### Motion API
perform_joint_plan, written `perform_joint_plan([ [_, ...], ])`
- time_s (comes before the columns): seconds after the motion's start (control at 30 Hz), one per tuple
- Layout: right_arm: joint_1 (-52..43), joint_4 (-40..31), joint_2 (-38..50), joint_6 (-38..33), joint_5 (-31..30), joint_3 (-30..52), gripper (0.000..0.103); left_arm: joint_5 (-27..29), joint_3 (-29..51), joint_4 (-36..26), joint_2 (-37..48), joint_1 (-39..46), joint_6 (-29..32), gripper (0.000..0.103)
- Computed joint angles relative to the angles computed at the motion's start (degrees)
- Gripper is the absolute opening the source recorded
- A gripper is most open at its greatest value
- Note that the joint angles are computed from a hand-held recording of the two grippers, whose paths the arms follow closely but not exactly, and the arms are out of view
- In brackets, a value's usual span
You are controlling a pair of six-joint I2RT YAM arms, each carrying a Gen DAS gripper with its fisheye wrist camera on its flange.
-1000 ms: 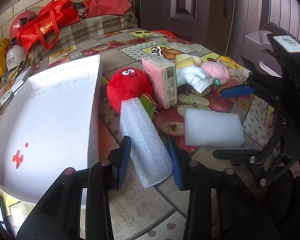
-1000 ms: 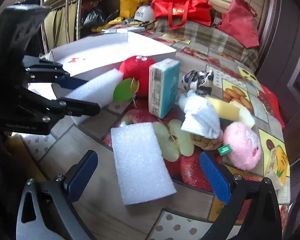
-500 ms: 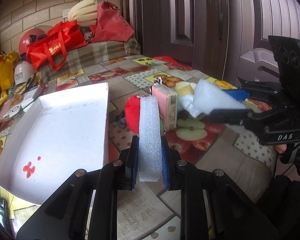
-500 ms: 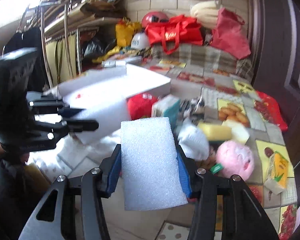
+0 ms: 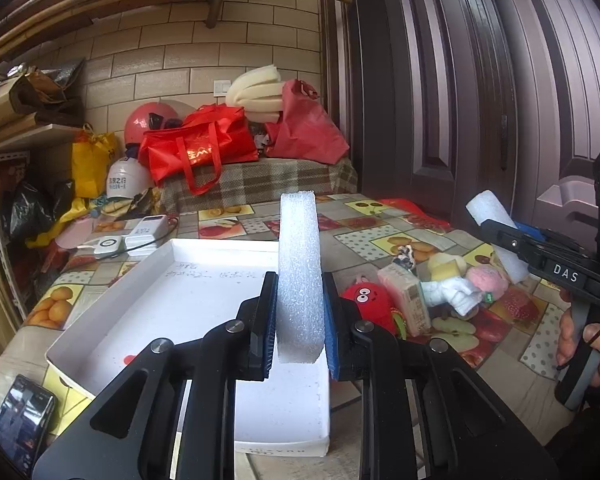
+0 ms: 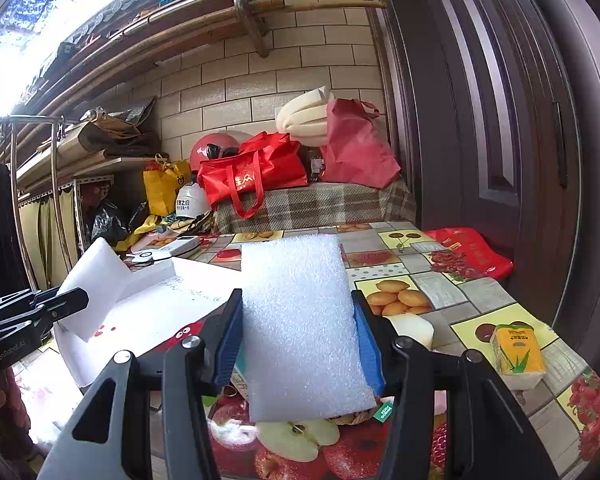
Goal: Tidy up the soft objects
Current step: 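Close left gripper on foam strip while right gripper grasps square foam block, then carry foam strip into white tray with left gripper while right gripper places foam block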
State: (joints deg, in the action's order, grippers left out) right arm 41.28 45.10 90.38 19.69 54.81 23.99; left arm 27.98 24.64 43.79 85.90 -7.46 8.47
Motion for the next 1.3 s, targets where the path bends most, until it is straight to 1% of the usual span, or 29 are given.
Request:
perform_joint_plan([
  [0.07, 0.48, -1.23, 0.95, 0.45, 0.12, 1.31, 0.052, -1.19, 0.43, 2.14, 1.37, 0.06, 0.60, 0.019],
  [0.13, 1.01, -0.73, 2.02, 0.52, -0.02, 2.32, 0.052, -4.95, -0.55, 8.15, 3.74, -1.00, 3.00, 0.019],
  [0.17, 0.99, -1.05, 2.47, 0.61, -0.45, 3.00, 0.052, -5.85, -0.09, 8.44, 4.50, -1.27, 4.04, 0.019],
  [0.27, 1.02, -1.67, 5.02, 0.33, -1.98, 5.89, 0.052, -4.70, 2.66, 6.58, 6.75, 0.01, 3.97, 0.019],
  [0.43, 1.24, -3.09, 9.52, -2.46, -4.52, 11.47, 0.052, -5.10, 6.34, 5.83, 10.47, 2.41, 3.94, 0.019],
  [0.53, 0.83, -4.72, 11.88, -3.38, -7.07, 14.91, 0.052, -4.74, 9.78, 2.94, 12.89, 4.52, 2.92, 0.019],
  [0.67, -0.36, -7.27, 15.21, -3.00, -10.93, 19.65, 0.052, -4.23, 15.19, -1.25, 16.49, 7.09, 1.57, 0.020],
  [0.8, -1.46, -9.80, 19.18, -2.90, -13.53, 24.87, 0.052, -5.31, 18.04, -2.68, 18.63, 7.94, 0.54, 0.020],
  [0.9, -2.65, -13.56, 22.41, -1.84, -15.66, 29.47, 0.052, -6.24, 19.17, -2.98, 19.51, 7.53, 0.65, 0.020],
  [1.0, -3.20, -14.51, 24.36, -2.26, -15.93, 32.48, 0.052, -7.32, 19.94, -2.92, 20.17, 6.89, 1.00, 0.020],
  [1.17, -2.75, -16.59, 28.41, -5.94, -14.88, 39.10, 0.052, -7.48, 24.10, -8.44, 21.78, 6.73, 0.45, 0.020],
  [1.3, -3.77, -20.96, 31.01, -6.02, -16.39, 44.34, 0.053, -6.79, 26.45, -12.19, 22.57, 6.82, 0.60, 0.021],
])
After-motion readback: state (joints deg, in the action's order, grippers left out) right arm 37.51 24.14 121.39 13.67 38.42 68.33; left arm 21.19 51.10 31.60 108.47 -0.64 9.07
